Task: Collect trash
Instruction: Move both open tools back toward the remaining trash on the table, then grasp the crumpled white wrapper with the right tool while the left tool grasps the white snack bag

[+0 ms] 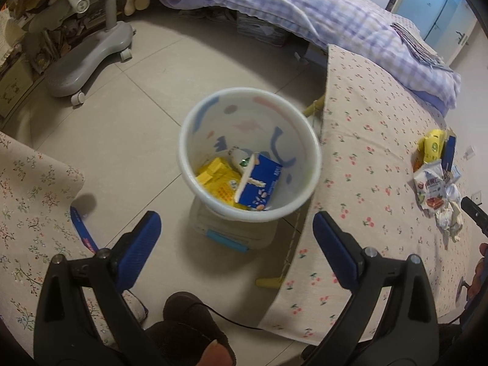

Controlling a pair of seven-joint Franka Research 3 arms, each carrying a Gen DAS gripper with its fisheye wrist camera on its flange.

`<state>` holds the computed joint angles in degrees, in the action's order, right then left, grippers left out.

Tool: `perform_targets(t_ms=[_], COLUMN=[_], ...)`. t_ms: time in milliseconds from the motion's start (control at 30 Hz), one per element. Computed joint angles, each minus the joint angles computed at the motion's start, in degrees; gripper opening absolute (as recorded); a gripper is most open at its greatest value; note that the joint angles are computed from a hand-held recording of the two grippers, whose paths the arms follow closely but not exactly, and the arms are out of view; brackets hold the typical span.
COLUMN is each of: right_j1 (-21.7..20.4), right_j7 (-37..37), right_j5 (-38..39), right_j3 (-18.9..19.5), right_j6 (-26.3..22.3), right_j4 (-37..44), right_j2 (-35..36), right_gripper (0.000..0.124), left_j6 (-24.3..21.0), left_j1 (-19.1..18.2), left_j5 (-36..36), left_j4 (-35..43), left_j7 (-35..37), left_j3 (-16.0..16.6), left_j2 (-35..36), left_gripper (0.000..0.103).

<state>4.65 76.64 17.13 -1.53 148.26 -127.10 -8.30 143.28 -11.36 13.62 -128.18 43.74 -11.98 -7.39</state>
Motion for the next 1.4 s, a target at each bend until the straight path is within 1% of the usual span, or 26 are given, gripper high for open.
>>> perform_targets(t_ms=[233, 367, 533, 667, 800, 967, 1033, 1067, 1100, 1133, 1167, 1200, 1267, 1400], right_j1=[-3.75, -5.90, -7.63, -8.56, -8.86, -9.01, -9.01, -9.03, -9.12, -9.22, -9.27, -9.08, -8.65, -8.80], right_j7=[1.92, 3.93, 5.08, 4.52, 5.28, 2.88, 1.89, 1.28, 0.26, -0.93, -2.23, -2.15, -1.20, -3.36], right_j5=[-3.13, -4.62, -4.33, -2.33, -2.51, 1.33, 2.61, 3.62, 4.96, 6.34, 7.56, 6.64, 3.42, 5.44], right_j3=[-1.88, -2.72, -3.86, -4.76, -4.66, -4.61, -4.52, -4.48, -4.49, -4.49, -4.46, -4.35, -4.12, -4.80], right_j6=[1.03, 0.44, -2.11, -5.35, -6.26, -8.09, -9.03, -9.74, -10.63, -11.63, -12.36, -12.37, -9.92, -8.34], right_j4=[-2.37, -2.20, -0.73, 2.12, 4.11, 5.82, 6.03, 6.35, 6.66, 6.86, 6.83, 6.54, 4.68, 2.43], right_j2=[-1.35, -0.62, 1.43, 5.09, 7.74, 9.61, 9.82, 9.97, 10.08, 9.97, 9.60, 8.99, 7.03, 4.06], right_gripper=[0.079, 0.079, 0.079, 0.079, 0.079, 0.078, 0.075, 0.067, 0.055, 0.048, 0.037, 0.037, 0.036, 0.036], left_j6=[-0.89, -1.50, -2.49, -3.46, -4.04, -4.38, -4.71, -4.85, -4.90, -4.83, -4.78, -4.83, -4.77, -3.77], left_j1=[-1.59, -2.66, -3.95, -4.96, -5.93, -7.13, -7.69, -7.94, -8.19, -8.43, -8.68, -9.01, -9.70, -11.03], left_j5=[1.36, 1.83, 2.62, 3.10, 3.89, 4.31, 4.34, 4.18, 3.87, 3.54, 3.17, 2.99, 2.68, 1.36], left_j4=[4.35, 6.70, 9.83, 12.64, 15.17, 18.24, 19.65, 20.36, 21.21, 21.93, 22.75, 23.66, 25.48, 29.19], left_j7=[-0.74, -0.67, -0.58, -0.68, -1.61, -1.50, -1.03, -0.67, -0.21, 0.23, 0.81, 1.26, 2.23, 3.98], left_j3=[-1.39, -1.85, -2.32, -2.58, -2.69, -2.95, -3.11, -3.21, -3.34, -3.45, -3.60, -3.71, -3.93, -4.46], left_j2=[3.57, 5.59, 8.22, 10.48, 12.45, 15.06, 16.29, 16.90, 17.65, 18.31, 19.05, 19.84, 21.42, 24.52], left_gripper=[0.099, 0.099, 0.099, 0.099, 0.099, 0.099, 0.099, 0.099, 0.099, 0.099, 0.099, 0.099, 0.099, 0.099])
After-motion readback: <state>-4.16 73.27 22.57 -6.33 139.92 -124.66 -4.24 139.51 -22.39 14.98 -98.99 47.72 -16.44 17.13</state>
